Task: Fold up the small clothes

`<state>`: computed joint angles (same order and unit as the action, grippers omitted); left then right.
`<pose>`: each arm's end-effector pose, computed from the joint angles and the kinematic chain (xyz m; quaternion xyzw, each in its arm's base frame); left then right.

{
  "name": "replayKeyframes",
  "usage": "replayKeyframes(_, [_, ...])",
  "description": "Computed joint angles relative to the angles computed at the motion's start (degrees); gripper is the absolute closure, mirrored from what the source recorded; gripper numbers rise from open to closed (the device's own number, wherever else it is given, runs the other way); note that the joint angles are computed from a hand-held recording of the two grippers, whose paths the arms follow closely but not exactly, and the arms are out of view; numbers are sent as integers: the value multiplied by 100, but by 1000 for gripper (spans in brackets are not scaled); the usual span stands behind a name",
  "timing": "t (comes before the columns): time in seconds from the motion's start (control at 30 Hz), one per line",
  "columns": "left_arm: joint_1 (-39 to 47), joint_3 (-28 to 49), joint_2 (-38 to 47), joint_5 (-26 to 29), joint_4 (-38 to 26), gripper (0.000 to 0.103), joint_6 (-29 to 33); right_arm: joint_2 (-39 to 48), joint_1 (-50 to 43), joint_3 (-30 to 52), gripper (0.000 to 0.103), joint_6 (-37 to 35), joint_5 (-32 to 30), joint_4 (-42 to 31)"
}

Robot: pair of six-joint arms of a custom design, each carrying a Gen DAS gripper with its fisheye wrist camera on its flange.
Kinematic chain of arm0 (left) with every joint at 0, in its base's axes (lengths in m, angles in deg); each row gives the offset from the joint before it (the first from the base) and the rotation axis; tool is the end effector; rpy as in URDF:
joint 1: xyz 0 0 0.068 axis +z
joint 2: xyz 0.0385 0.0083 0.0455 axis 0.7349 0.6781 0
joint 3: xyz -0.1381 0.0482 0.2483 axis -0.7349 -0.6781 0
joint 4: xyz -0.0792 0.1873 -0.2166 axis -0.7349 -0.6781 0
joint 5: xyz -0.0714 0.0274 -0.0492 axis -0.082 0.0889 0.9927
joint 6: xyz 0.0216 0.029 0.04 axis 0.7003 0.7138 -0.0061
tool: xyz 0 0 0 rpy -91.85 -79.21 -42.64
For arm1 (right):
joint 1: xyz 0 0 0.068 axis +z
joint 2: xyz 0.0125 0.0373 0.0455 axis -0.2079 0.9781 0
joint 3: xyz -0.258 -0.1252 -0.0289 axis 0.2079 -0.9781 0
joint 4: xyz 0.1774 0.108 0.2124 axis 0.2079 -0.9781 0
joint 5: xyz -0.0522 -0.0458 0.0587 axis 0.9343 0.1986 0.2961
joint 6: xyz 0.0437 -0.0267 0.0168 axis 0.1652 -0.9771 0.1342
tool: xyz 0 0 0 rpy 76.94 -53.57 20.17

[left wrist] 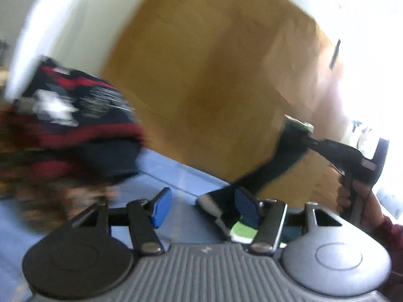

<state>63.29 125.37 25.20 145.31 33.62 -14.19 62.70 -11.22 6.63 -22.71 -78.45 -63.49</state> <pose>0.3234 0.0612 0.1843 0.1214 0.8076 -0.3694 0.4434 0.2592 0.0013 0.2802 0.1098 0.7711 0.0582 0.6245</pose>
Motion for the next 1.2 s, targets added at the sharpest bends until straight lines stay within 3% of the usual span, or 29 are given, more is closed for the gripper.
replayKeyframes(0.1, [-1125,492,540,-816,84,46,-229,-580,-1671,-725,93,460,-996,-110])
replayKeyframes(0.2, [-2065,1317,1372,-1593,-299,44,-213,-855,-2929,-1412,92,492,-2018,-321])
replayKeyframes(0.33, [-2812,2372,2391,-1967,-867,38,-366,-735,-3682,-1998,92,514,-2922,-159])
replayKeyframes(0.4, [-3075,2562,2633,-2000,-830,28,-387,-692,-3843,-2077,92,447,-3153,-116])
replayKeyframes(0.43, [-3195,2603,2694,-2072,-763,29,-386,-695,-3954,-2088,92,408,-3284,-120])
replayKeyframes(0.53, [-3732,2753,2826,-3201,-598,86,-340,-857,-4388,-2020,92,489,-3814,-238])
replayKeyframes(0.57, [-3800,2739,2836,-3443,-457,90,-368,-1022,-4475,-2065,92,639,-3972,-185])
replayKeyframes(0.67, [-3482,2452,2847,-3115,390,94,-1109,-1320,-4870,-2185,92,1052,-4488,263])
replayKeyframes(0.73, [-3294,2483,3033,-2822,576,93,-1480,-1233,-4780,-2150,92,638,-4256,-9])
replayKeyframes(0.8, [-3368,2595,3211,-2934,379,92,-1278,-888,-4242,-2031,92,-71,-3240,-669])
replayKeyframes(0.87, [-3560,2324,3191,-3373,802,72,-1010,-398,-3840,-2069,92,-464,-2469,-796])
replayKeyframes(0.93, [-3752,2192,3107,-4007,847,60,-782,-531,-3800,-2273,92,-418,-2352,-647])
replayKeyframes(1.07, [-3672,2082,2995,-3988,846,49,-728,-1078,-3888,-2282,74,-328,-2254,-1002])
replayKeyframes(1.2, [-3551,1714,2678,-3879,930,44,-660,-1943,-4211,-2540,71,-265,-2342,-1161])
